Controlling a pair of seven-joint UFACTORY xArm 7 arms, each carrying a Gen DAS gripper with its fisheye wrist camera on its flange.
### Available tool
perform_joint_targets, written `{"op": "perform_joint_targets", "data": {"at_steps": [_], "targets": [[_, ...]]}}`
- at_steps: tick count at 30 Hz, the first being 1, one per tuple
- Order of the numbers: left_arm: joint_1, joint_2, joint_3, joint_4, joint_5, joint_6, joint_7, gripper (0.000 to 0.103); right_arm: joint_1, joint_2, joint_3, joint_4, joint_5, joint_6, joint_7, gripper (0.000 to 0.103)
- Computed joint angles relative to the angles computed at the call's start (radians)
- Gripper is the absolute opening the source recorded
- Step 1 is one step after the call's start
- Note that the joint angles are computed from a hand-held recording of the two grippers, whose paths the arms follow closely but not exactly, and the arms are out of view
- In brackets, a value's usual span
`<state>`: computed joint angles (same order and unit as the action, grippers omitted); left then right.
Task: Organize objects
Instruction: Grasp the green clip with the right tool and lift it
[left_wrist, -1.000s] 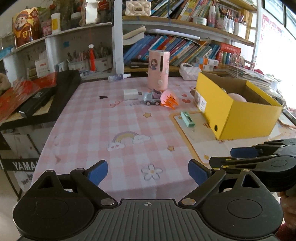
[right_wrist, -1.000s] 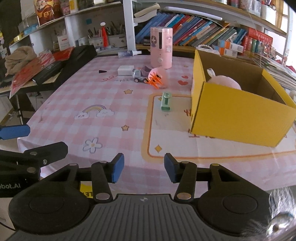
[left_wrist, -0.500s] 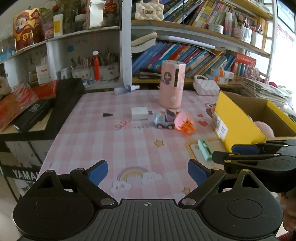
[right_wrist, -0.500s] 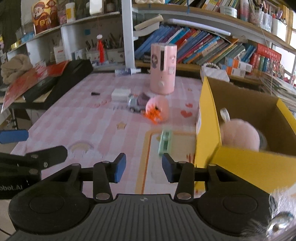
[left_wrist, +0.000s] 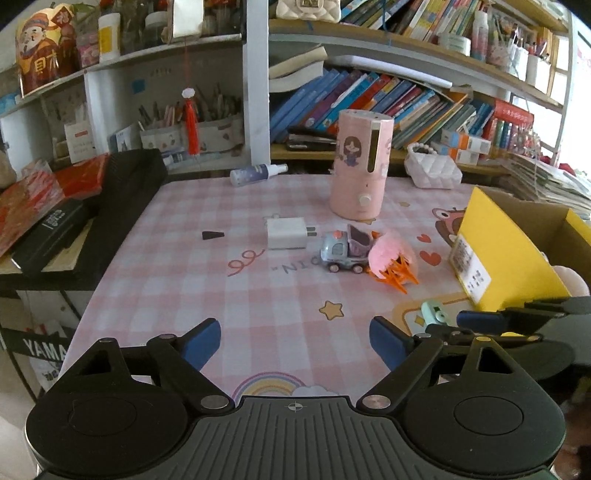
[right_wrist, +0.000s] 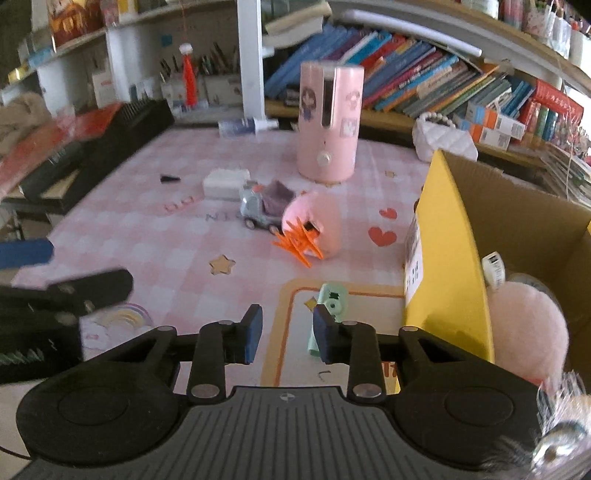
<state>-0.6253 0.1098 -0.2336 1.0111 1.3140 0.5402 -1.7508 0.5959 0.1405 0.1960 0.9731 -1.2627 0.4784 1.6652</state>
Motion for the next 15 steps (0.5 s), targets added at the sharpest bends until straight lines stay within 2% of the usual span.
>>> {"op": "perform_joint_targets", "data": {"at_steps": [2,5,9,12,15], "targets": [[0.005,0.023,0.006,0.023,-0.007,-0.006,0.021,0.089,0.019,0.04,0.001,0.038,0.001,0.084,0.001,0.029],[0.007,0.058,0.024,0.063,0.0,-0.024,0.042,0.089,0.034,0.094,-0.013,0.084,0.015,0.136,0.009,0.029],[0.009,0.111,0.056,0.126,0.019,-0.061,0.043,0.089,0.045,0.148,-0.039,0.133,0.089,0.175,-0.003,0.029],[0.007,0.163,0.082,0.186,0.018,-0.086,0.059,0.089,0.05,0.164,-0.058,0.146,0.139,0.166,-0.007,0.031],[0.002,0.226,0.113,0.254,-0.011,-0.1,0.095,0.089,0.041,0.162,-0.081,0.133,0.122,0.083,0.017,0.023]]}}
